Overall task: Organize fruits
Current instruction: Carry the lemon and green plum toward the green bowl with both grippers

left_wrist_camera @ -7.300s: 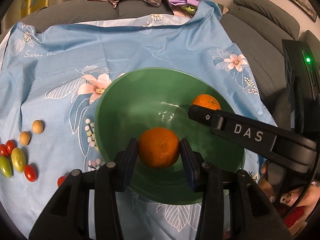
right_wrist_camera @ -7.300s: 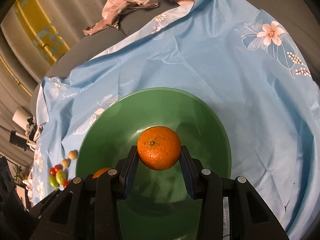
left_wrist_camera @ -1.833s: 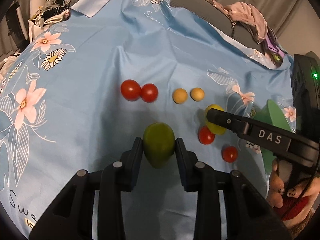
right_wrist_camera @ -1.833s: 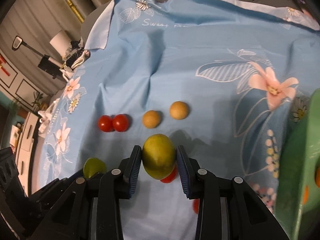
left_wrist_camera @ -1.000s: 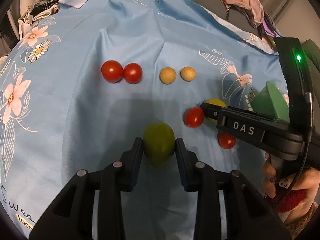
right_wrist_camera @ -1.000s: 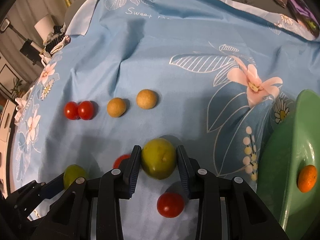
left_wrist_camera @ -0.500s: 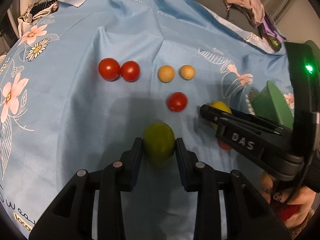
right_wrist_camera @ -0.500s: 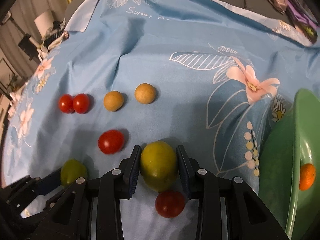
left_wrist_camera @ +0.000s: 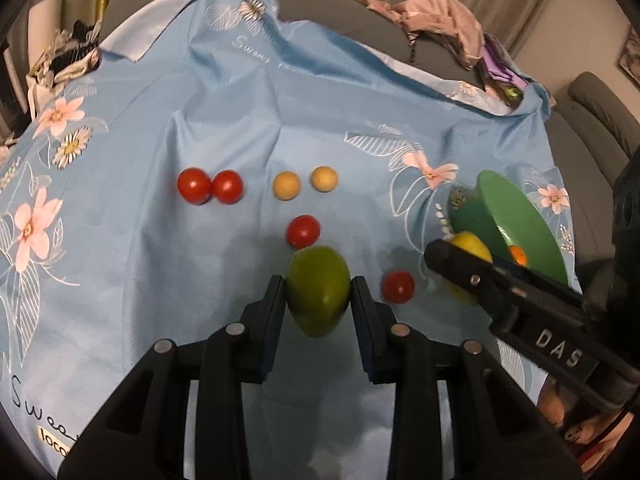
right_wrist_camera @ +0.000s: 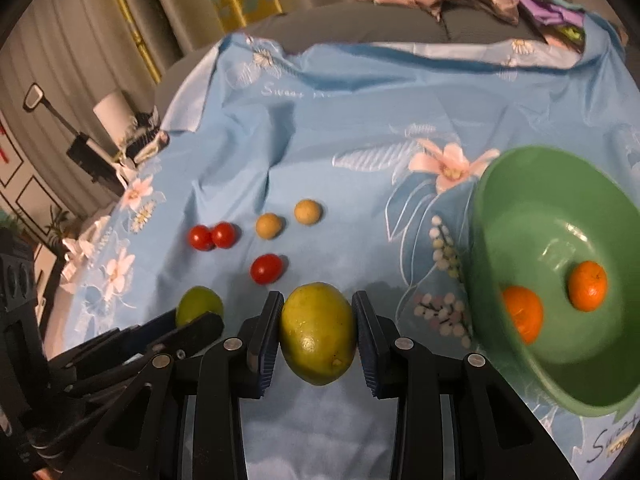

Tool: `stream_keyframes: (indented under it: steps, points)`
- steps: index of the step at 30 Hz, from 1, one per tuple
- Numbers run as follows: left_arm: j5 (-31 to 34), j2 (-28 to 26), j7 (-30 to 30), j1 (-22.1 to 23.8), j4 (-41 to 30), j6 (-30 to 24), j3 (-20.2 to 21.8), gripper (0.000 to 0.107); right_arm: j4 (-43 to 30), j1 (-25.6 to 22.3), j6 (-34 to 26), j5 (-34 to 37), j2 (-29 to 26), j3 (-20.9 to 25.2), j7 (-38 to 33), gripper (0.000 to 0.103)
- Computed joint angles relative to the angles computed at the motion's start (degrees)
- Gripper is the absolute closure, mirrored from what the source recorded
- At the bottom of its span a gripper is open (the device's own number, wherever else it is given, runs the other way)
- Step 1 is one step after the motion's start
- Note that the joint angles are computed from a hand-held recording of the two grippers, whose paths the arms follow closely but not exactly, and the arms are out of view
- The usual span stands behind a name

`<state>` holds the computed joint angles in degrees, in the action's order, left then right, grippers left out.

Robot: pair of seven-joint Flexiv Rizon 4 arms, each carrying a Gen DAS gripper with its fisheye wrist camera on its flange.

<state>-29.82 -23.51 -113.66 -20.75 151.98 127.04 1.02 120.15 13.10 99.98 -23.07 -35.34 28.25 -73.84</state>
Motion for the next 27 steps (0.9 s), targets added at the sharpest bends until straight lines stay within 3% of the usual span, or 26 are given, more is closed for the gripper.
stream_keyframes:
  steps: [3, 6, 11, 14, 17, 21, 27]
  points:
    - [-4.5, 0.0, 2.7, -3.5, -0.6, 0.7, 0.9, 0.074, -0.2, -3.0, 0.6, -0.5, -0.4, 2.9, -0.2, 0.067]
    - [-4.4, 0.3, 3.1, -3.3, -0.9, 1.8, 0.1, 0.074, 0.3, -3.3, 2.2, -0.3, 0.3, 2.3, 0.5, 0.067]
    - [4.1, 0.9, 0.2, 1.3, -2.7, 1.9, -2.1, 0.074, 0.6, -7.4, 4.9, -2.3, -0.3, 4.2, 2.6, 0.067]
    - [-2.0, 0.4, 5.1, -3.4, -5.6, 0.6, -0.8, 0.074, 0.5, -7.2, 6.1, -2.8, -0.1, 2.4, 4.9, 0.066]
    - [0.8, -0.4, 5.3, -1.6, -8.3, -0.3, -2.1, 0.074, 0.6, -8.9, 7.6, -4.7, -0.4, 2.2, 6.8, 0.067]
    - [-2.2, -2.5, 9.1, -4.4, -12.9, -2.3, -1.3, 0.074, 0.6, -10.5, 9.4, -6.8, -0.6, 0.9, 10.0, 0.066]
    - [-1.1, -4.8, 10.8, -4.2, -18.1, -5.0, -1.6, 0.074, 0.2, -11.4, 10.8, -8.7, -0.7, -1.9, 14.6, 0.066]
